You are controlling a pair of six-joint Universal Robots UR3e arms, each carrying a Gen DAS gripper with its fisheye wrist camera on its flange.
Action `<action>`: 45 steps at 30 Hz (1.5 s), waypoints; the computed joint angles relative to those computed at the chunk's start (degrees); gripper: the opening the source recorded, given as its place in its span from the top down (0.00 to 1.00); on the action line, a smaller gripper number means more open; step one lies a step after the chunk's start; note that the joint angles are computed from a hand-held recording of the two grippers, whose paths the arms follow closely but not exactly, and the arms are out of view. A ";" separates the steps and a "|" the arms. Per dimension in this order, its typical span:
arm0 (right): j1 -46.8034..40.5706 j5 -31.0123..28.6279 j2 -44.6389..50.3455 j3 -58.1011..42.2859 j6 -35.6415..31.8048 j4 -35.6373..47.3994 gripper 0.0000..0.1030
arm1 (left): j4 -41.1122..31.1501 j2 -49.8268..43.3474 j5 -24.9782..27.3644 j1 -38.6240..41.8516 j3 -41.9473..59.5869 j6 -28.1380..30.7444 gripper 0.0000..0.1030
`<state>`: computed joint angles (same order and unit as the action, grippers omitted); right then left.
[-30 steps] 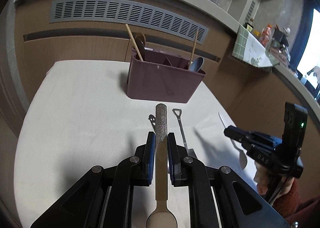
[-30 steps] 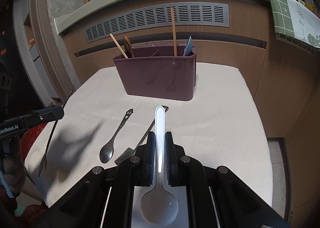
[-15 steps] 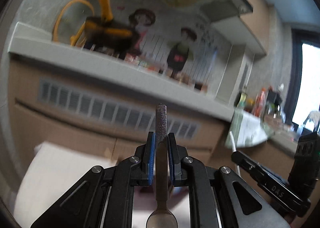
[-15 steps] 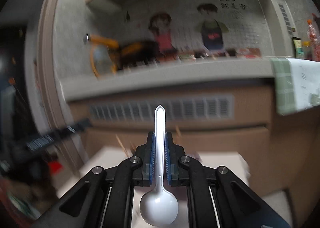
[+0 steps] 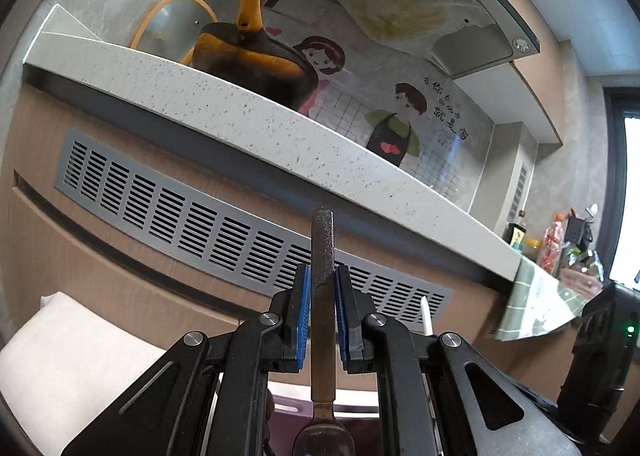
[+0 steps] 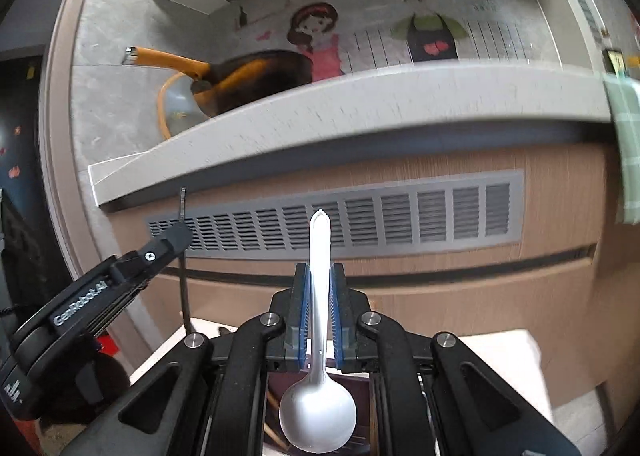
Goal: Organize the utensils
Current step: 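Lift the white spoon and dark-handled spoon up over the holder, then drop both spoons into the holder, opening both tools, then move both open tools down toward the smiley spoon and shovel spoon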
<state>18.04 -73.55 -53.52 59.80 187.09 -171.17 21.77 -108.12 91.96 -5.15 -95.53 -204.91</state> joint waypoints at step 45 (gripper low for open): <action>5.63 -13.42 -39.17 58.48 -15.34 15.52 0.78 | -48.72 41.25 9.55 -14.80 -37.49 -0.22 0.57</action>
